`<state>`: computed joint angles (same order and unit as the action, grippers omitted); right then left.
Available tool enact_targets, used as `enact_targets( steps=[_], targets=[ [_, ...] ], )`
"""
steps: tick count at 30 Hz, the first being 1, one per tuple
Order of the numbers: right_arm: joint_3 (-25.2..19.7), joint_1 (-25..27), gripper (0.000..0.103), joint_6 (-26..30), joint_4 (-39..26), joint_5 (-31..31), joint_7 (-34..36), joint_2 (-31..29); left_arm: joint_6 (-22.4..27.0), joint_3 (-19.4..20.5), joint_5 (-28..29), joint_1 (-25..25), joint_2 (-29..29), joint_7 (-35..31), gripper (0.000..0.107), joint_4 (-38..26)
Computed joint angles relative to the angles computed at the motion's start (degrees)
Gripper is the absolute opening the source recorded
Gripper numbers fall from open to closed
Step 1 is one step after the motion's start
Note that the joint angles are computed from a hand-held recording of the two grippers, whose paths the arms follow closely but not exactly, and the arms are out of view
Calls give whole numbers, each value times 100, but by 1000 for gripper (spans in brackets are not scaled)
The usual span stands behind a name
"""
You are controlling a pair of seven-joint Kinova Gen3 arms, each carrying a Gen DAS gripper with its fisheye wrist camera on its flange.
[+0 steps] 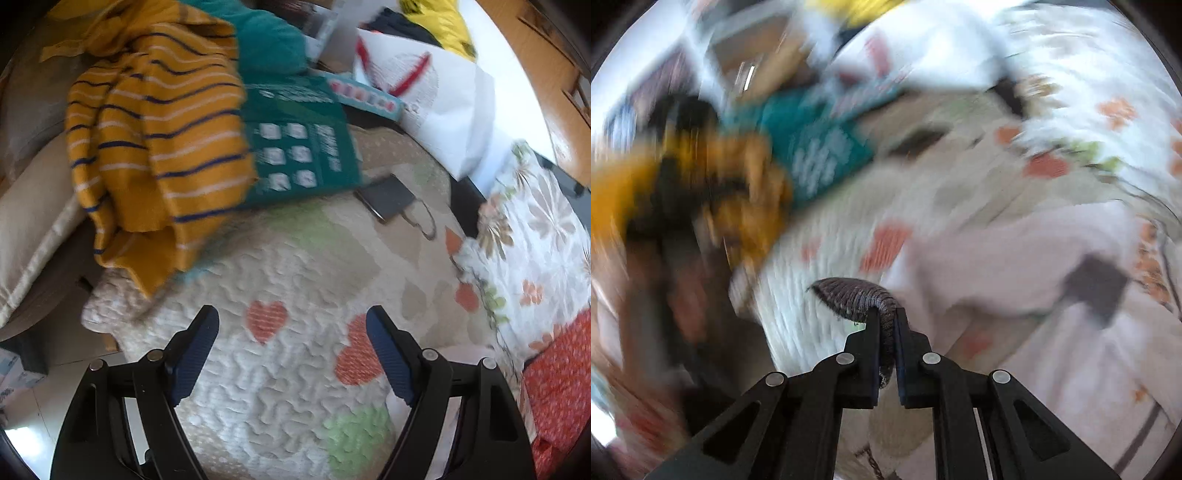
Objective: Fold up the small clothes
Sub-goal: 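Lay the sleeve across the sweater chest and open the right gripper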
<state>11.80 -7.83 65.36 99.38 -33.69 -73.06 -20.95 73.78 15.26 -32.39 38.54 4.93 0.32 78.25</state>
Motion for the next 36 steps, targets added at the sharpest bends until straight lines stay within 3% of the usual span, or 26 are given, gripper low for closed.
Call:
enact_targets(
  steps=[5, 9, 14, 20, 24, 32, 36],
  targets=[
    [1282, 1065, 8, 756, -682, -705, -112, 160, -356, 22, 244, 151, 416, -535, 81, -420],
    [2120, 1264, 8, 982, -774, -153, -284, 261, -452, -62, 425, 446, 813, -1002, 81, -894],
    [2584, 1909, 8, 1089, -602, 358, 22, 651, -198, -146, 392, 1007, 1452, -1659, 81, -1735],
    [2792, 2660, 8, 771, -412, 552, 370, 1115, 168, -307, 493, 1529, 2096, -2491, 81, -2616],
    [2683, 3102, 8, 527, -344, 748, 399, 1281, 356, -454, 718, 1722, 2378, -2880, 81, -2980],
    [2212, 3702, 8, 442, -270, 1015, 565, 1414, 381, -865, 1202, 1916, 2542, -3147, 81, -3182],
    [2007, 3986, 8, 466, -276, 1038, 738, 1429, 101, -862, 1550, 1785, 2474, -3179, 81, -2999]
  ],
)
